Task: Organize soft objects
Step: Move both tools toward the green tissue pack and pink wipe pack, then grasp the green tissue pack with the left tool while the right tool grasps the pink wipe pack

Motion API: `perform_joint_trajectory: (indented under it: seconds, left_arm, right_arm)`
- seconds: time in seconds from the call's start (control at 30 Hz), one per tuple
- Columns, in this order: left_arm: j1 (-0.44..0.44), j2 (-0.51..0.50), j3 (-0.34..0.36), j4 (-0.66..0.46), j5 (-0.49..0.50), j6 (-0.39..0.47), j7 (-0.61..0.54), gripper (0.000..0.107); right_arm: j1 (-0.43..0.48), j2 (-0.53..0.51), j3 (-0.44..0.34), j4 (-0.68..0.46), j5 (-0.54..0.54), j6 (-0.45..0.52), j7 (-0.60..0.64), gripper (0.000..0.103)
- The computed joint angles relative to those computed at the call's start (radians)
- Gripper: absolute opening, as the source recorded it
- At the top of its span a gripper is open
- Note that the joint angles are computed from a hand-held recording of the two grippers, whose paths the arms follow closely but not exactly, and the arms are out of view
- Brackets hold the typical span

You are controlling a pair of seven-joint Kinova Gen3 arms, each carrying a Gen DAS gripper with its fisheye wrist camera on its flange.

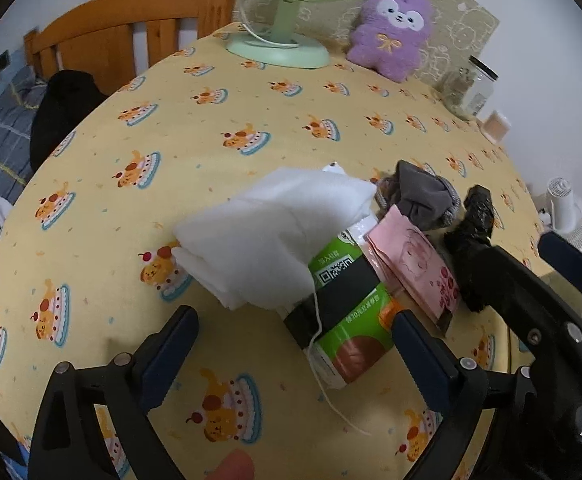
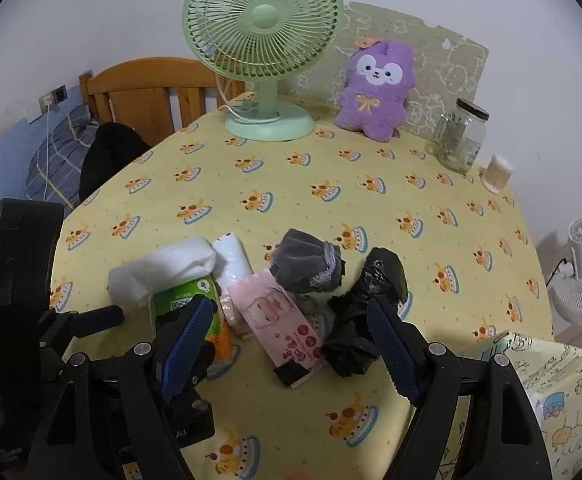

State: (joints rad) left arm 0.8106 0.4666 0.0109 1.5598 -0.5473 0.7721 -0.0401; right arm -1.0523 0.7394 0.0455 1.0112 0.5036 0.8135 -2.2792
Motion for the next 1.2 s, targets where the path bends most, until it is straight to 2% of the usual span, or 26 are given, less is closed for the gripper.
perform_joint_trajectory:
  seconds: [0.13,0.23,0.43,0.47,0.53,0.67,0.87,0.97,1.03,1.07,1.2]
  left_arm:
    - [0.032,0.024,-0.024,-0.026,-0.032,0.051,0.056,0.100]
    - [0.036,0.037,-0.017,-0.043,-0.050,0.083,0.048,0.097]
    - [0.012,0.017,-0.001,-0.019,-0.041,0.054,0.039,0.092]
    - [0.003,0.017,0.003,-0.020,-0.032,0.047,0.032,0.093]
    - [-0.013,0.027,0.012,-0.037,-0.017,0.043,0.016,0.103]
    - [0.021,0.072,-0.013,-0.107,-0.023,0.121,0.025,0.103]
    - [0.040,0.061,-0.021,-0.077,-0.051,0.104,0.032,0.103]
    - [0.047,0.045,-0.015,-0.056,-0.063,0.105,0.028,0.091]
    - [0.040,0.015,-0.005,-0.019,-0.060,0.067,0.034,0.065]
    - [0.022,0.001,0.012,-0.002,-0.057,0.041,0.033,0.058]
    - [0.021,-0.011,0.012,0.009,-0.048,0.033,0.013,0.050]
  right_arm:
    - [0.009,-0.002,-0.002,0.006,-0.009,-0.006,-0.005,0.082]
    - [0.019,0.008,-0.016,-0.013,-0.021,0.012,0.028,0.082]
    - [0.054,0.021,-0.048,-0.039,-0.087,0.007,0.095,0.082]
    - [0.054,0.022,-0.045,-0.041,-0.093,0.004,0.096,0.082]
    - [0.048,0.021,-0.031,-0.040,-0.097,-0.001,0.083,0.082]
    - [0.037,0.030,-0.015,-0.060,-0.091,0.027,0.079,0.082]
    - [0.062,0.026,-0.040,-0.055,-0.112,0.032,0.112,0.082]
    - [0.074,0.048,-0.056,-0.094,-0.137,0.067,0.159,0.082]
    - [0.073,0.058,-0.055,-0.109,-0.147,0.076,0.171,0.082]
    - [0.075,0.059,-0.056,-0.109,-0.155,0.070,0.172,0.082]
    - [0.086,0.075,-0.063,-0.132,-0.183,0.072,0.196,0.082]
